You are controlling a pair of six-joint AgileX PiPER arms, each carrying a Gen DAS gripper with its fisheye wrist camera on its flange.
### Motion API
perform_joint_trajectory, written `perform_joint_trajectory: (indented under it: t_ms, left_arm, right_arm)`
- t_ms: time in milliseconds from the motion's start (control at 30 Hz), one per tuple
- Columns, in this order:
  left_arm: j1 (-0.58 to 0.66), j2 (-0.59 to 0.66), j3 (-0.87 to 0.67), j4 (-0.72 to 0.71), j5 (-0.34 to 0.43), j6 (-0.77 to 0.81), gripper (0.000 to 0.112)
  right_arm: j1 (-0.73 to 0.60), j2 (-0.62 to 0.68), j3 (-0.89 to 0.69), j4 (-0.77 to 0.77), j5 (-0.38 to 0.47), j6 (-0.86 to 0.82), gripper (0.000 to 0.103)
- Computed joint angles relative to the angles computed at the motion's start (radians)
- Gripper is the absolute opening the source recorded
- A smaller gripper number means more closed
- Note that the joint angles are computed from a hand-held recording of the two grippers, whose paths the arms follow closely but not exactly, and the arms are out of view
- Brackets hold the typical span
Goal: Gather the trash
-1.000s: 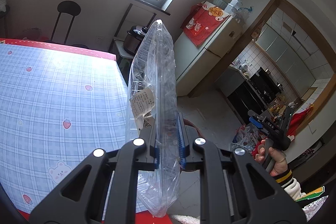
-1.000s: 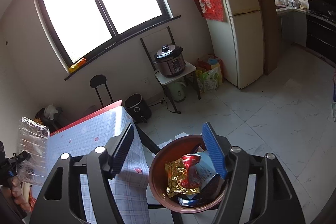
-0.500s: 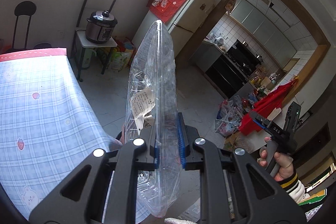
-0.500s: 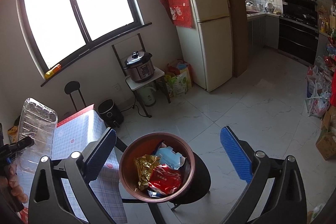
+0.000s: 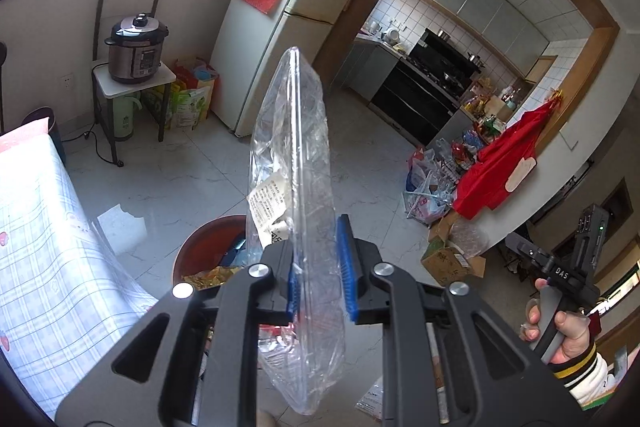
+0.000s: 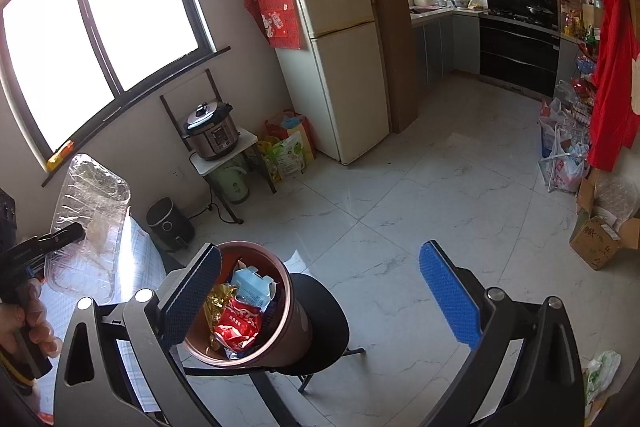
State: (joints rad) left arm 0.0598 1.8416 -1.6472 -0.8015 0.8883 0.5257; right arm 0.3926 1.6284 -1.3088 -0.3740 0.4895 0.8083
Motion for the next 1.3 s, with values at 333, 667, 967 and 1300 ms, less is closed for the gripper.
perform_joint_trajectory:
  t_ms: [333, 667, 967, 1300]
  left_arm:
    - [-0.027, -0.044, 0.05, 0.075, -0.087, -0.069, 0.094]
    - [0.104, -0.287, 0.239, 0.214, -0.092, -0.082, 0.097]
    - [0.379, -0.48, 0.324, 0.139, 0.037, 0.095, 0.097]
    - [0.869, -0.562, 0.327, -0.04, 0.31, 0.388, 0.097]
  right_arm:
    - [-0.022, 0.021, -0.009, 0.105, -0.029, -0.13, 0.097]
    - [0.093, 0.109, -0.188, 0.109, 0.06, -0.176, 0.097]
    - [0.336, 0.161, -0.399, -0.116, 0.278, 0.021, 0.097]
    - [0.611, 0.323, -0.747, -0.267, 0.55, 0.09, 0.097]
